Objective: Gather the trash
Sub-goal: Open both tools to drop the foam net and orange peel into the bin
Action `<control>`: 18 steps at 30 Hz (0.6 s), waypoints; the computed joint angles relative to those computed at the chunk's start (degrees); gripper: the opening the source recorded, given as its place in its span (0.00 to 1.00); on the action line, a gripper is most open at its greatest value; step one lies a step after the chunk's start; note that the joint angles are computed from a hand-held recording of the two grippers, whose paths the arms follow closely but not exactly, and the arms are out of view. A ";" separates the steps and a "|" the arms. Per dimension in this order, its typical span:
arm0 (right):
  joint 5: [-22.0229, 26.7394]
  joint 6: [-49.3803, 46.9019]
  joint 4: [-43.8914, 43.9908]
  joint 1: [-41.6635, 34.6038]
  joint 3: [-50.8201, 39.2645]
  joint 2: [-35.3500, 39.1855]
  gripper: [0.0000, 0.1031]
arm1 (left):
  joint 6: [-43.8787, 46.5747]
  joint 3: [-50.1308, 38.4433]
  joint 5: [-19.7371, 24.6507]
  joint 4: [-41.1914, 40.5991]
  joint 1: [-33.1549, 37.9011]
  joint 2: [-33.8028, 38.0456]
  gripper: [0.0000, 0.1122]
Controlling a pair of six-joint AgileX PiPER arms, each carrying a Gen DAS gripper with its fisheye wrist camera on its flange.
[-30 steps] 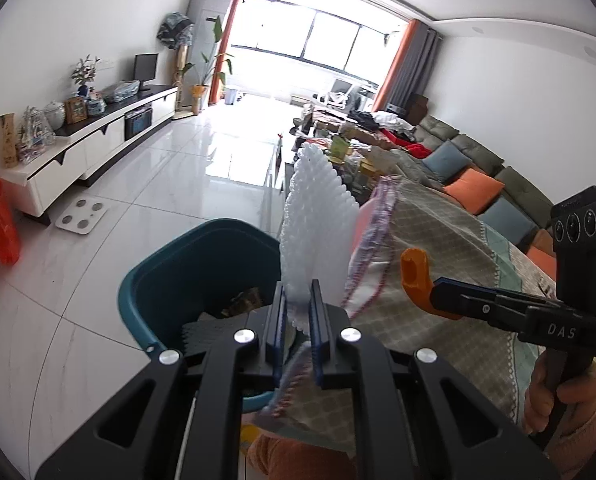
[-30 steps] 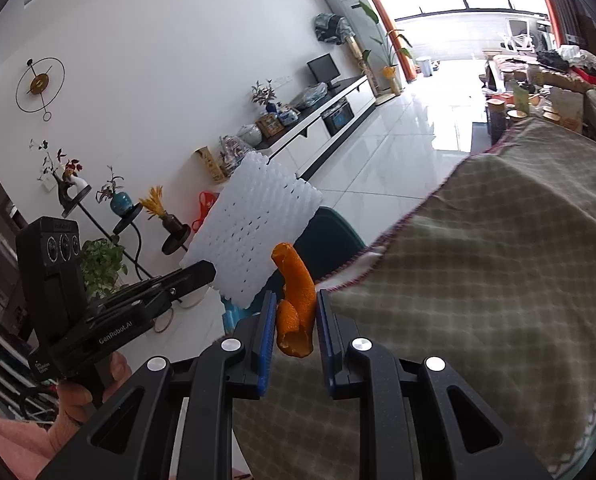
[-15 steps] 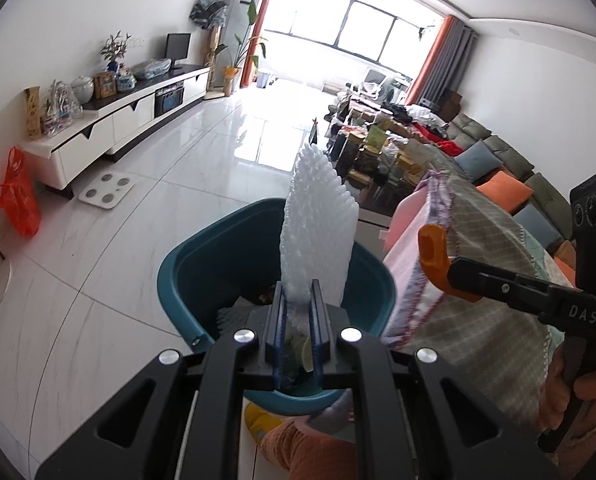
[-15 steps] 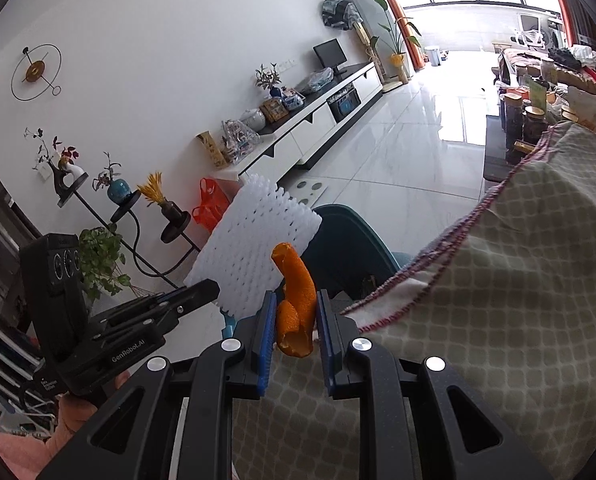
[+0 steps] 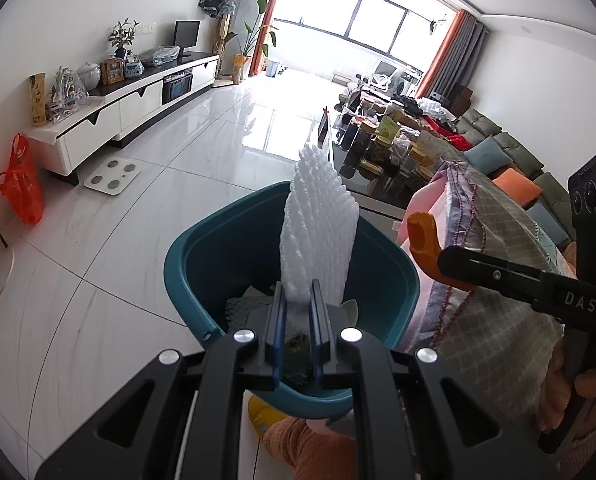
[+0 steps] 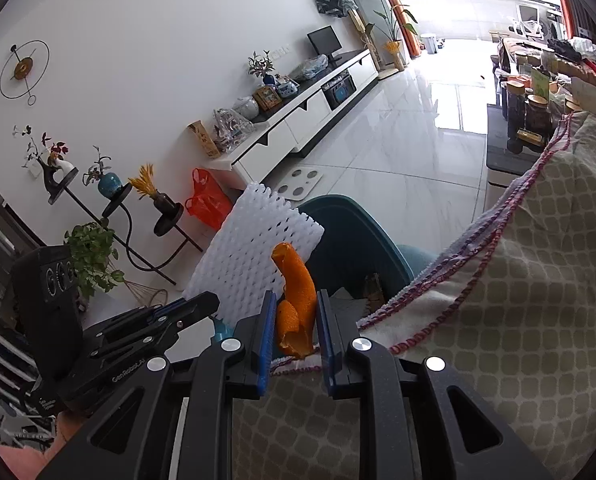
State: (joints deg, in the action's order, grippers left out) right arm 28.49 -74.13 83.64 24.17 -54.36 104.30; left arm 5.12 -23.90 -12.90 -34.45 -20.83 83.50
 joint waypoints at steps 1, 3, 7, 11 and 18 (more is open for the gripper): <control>-0.44 0.66 -0.42 0.30 -0.36 0.40 0.20 | -0.49 -0.06 -0.04 0.40 0.06 0.33 0.11; -1.29 2.17 -1.29 1.14 -0.91 0.90 0.20 | -1.70 -0.31 -0.15 1.60 0.30 1.27 0.11; -2.53 7.45 -5.25 2.27 -3.07 2.40 0.21 | -0.53 -1.57 0.24 0.30 0.46 3.15 0.12; -4.15 10.70 -7.63 3.32 -4.00 2.80 0.28 | -3.11 -3.32 1.31 2.94 0.92 5.52 0.17; -4.16 6.10 -2.70 2.61 -1.86 1.32 0.42 | -10.39 -4.42 1.40 9.95 1.44 8.35 0.51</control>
State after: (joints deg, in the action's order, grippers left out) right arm 24.32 -68.03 80.94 26.78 -56.22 105.62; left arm -5.27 -28.32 -11.50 -24.50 -19.39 91.85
